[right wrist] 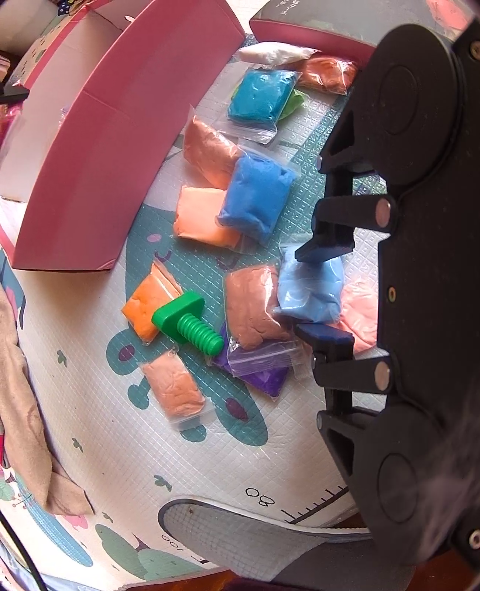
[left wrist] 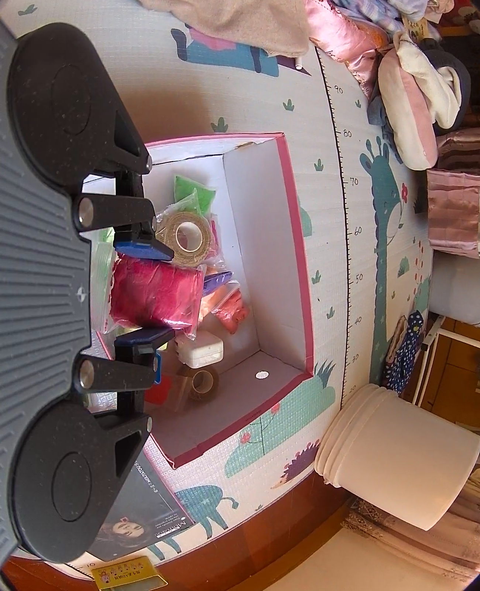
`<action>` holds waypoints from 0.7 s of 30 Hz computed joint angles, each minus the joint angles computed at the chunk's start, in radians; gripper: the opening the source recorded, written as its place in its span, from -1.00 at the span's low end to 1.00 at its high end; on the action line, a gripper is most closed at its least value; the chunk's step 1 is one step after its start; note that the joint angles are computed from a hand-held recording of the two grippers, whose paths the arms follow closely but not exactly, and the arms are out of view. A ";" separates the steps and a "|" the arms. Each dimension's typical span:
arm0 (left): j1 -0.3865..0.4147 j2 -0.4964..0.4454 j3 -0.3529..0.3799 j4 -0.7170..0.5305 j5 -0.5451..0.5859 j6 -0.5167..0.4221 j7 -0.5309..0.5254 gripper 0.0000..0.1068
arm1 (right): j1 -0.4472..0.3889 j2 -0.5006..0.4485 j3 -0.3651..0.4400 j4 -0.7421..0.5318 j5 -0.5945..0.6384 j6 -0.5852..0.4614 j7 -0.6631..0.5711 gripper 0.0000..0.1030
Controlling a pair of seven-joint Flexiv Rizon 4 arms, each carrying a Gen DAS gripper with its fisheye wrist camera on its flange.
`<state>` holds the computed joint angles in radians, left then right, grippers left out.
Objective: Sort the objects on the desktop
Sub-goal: 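Carry the magenta bag over the box with the left tool while the right tool grasps the light blue bag, then lower the magenta bag into the box and open the left tool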
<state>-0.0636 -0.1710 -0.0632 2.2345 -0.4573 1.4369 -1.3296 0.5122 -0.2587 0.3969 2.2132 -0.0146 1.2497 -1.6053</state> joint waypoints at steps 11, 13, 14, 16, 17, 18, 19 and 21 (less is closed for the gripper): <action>-0.008 -0.074 0.058 -0.050 0.117 -0.057 -0.132 -0.31 | -0.028 0.005 0.020 -0.018 0.068 -0.026 -0.045 -0.45; -0.021 -0.089 0.084 -0.068 0.170 -0.078 -0.187 -0.31 | -0.032 0.008 0.024 -0.025 0.086 -0.037 -0.060 -0.54; -0.025 -0.096 0.094 -0.076 0.193 -0.088 -0.211 -0.31 | -0.024 0.011 0.016 -0.021 0.076 -0.035 -0.056 -0.54; -0.019 -0.107 0.091 -0.085 0.210 -0.097 -0.231 -0.31 | 0.014 0.017 -0.033 0.007 -0.006 -0.014 0.006 -0.54; -0.018 -0.112 0.092 -0.089 0.220 -0.100 -0.241 -0.31 | 0.013 0.015 -0.037 0.007 -0.016 -0.019 0.016 -0.55; -0.014 -0.116 0.086 -0.090 0.221 -0.099 -0.246 -0.31 | 0.012 0.014 -0.040 0.010 -0.024 -0.009 0.026 -0.54; -0.011 -0.120 0.082 -0.092 0.222 -0.097 -0.250 -0.31 | 0.017 0.013 -0.049 0.015 -0.042 -0.009 0.046 -0.54; -0.009 -0.126 0.079 -0.097 0.229 -0.096 -0.259 -0.31 | 0.011 0.008 -0.048 0.012 -0.050 -0.021 0.064 -0.42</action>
<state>-0.0726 -0.2971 0.0153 2.1375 -0.2285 1.3408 -1.5884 0.5233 -0.2505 0.3484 2.2255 -0.0645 1.2290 -1.5410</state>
